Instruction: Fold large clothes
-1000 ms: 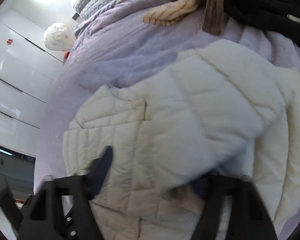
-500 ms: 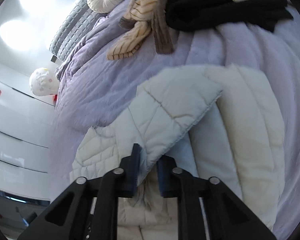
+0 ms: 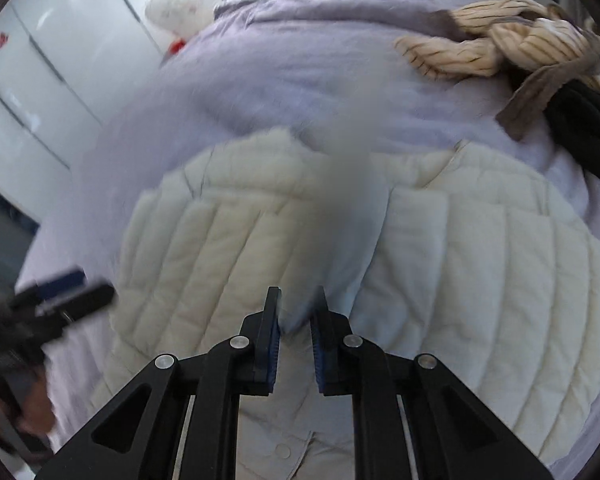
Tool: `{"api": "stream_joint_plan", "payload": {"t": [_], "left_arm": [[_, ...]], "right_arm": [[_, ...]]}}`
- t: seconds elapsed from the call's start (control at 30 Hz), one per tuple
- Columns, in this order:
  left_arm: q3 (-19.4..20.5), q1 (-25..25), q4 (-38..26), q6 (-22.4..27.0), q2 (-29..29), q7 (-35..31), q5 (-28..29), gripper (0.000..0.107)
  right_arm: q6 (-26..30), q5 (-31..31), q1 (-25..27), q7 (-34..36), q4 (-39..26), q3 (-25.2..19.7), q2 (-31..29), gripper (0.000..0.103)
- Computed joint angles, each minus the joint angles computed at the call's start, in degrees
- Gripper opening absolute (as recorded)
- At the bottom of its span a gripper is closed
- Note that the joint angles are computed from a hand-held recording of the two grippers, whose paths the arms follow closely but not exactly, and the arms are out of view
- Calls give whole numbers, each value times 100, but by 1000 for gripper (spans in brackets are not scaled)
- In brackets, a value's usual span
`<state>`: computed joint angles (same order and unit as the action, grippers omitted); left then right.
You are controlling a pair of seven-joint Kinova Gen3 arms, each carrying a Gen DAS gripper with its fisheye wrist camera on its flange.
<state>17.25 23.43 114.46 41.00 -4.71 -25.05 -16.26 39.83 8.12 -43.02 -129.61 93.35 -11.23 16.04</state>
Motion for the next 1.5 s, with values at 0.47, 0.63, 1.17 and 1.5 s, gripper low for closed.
{"api": "stream_joint_plan", "payload": {"t": [0.47, 0.63, 1.17, 1.5], "left_arm": [[-400, -471, 169, -1424, 595, -3046, 3156, 102], [-93, -912, -27, -1580, 1052, -4197, 4264, 101], [-510, 5, 74, -1678, 468, -2910, 3025, 4], [-396, 68, 352, -1593, 549, -2408, 2606, 4]], "right_arm": [[50, -187, 378, -895, 992, 22, -1170, 69], [-662, -787, 1280, -1279, 2135, 76, -2113, 69], [-904, -2177, 2044, -173, 2892, 148, -2658, 69], [-493, -1371, 2424, -753, 2668, -266, -2787, 58]]}}
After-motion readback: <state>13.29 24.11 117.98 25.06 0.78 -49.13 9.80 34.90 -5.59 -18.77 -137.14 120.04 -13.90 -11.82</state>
